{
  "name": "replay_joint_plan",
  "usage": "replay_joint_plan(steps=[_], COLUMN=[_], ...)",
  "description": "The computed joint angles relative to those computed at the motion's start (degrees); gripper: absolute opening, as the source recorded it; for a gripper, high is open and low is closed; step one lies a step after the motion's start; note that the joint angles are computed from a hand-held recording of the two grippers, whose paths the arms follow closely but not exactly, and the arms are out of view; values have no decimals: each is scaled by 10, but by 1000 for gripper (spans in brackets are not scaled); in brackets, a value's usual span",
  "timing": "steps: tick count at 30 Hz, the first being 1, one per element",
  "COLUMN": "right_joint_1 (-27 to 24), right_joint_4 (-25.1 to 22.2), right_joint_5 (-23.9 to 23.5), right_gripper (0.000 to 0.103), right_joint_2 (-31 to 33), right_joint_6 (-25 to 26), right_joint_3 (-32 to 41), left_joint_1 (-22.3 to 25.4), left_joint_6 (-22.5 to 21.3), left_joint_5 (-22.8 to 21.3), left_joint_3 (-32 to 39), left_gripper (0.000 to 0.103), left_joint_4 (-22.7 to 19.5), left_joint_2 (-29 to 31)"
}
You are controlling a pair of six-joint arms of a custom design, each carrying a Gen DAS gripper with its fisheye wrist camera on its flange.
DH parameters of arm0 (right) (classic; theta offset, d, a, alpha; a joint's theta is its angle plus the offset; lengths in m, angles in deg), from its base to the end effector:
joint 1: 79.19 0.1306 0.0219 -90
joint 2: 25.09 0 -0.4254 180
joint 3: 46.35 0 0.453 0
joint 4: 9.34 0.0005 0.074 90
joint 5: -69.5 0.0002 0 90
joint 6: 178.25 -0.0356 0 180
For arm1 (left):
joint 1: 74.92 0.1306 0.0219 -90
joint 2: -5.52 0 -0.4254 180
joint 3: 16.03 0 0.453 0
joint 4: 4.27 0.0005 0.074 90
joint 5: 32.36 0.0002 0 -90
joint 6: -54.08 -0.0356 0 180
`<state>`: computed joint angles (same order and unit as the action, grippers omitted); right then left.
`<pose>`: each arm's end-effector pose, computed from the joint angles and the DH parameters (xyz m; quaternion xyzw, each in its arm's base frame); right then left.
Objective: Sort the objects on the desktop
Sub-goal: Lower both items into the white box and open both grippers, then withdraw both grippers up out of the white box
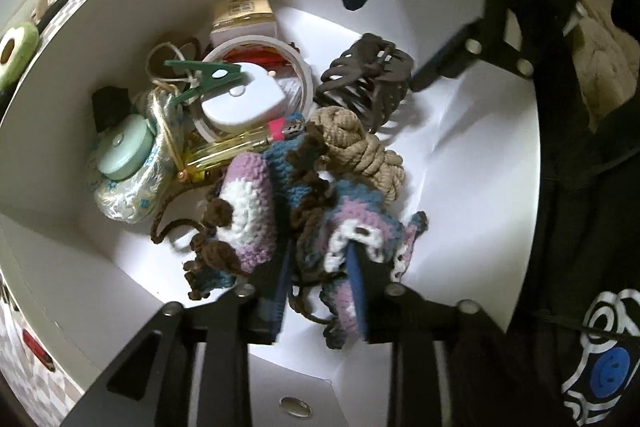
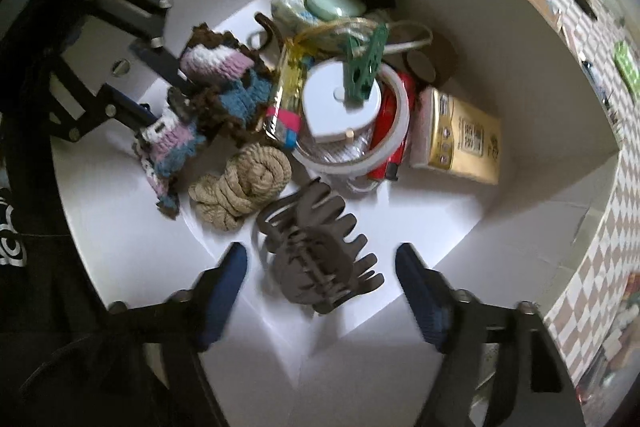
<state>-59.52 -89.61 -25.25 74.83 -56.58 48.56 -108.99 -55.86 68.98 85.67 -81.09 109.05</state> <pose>0.5220 0.1892 0.4010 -0.4340 0.8990 0.0369 0.0452 0.4890 -0.3398 0.4229 0.4583 0.8778 -0.1097 0.0856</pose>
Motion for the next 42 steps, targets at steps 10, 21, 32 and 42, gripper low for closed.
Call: replay_joint_plan(steps=[10, 21, 32, 42], right_joint_1=[-22, -48, -24, -16], right_joint_4=[11, 51, 141, 265], right_joint_5=[-21, -43, -83, -104], right_gripper=[78, 93, 103, 103], right_joint_2=[-13, -32, -66, -66], right_joint_6=[-2, -10, -112, -237], right_joint_3=[-9, -23, -19, -32], left_joint_1=[17, 26, 25, 27], left_joint_6=[66, 120, 212, 289], left_joint_5=[0, 1, -45, -114], left_joint_3=[25, 22, -16, -38], left_gripper=[79, 88, 99, 100], left_joint_4=[-4, 47, 161, 273], left_joint_2=[11, -4, -55, -82])
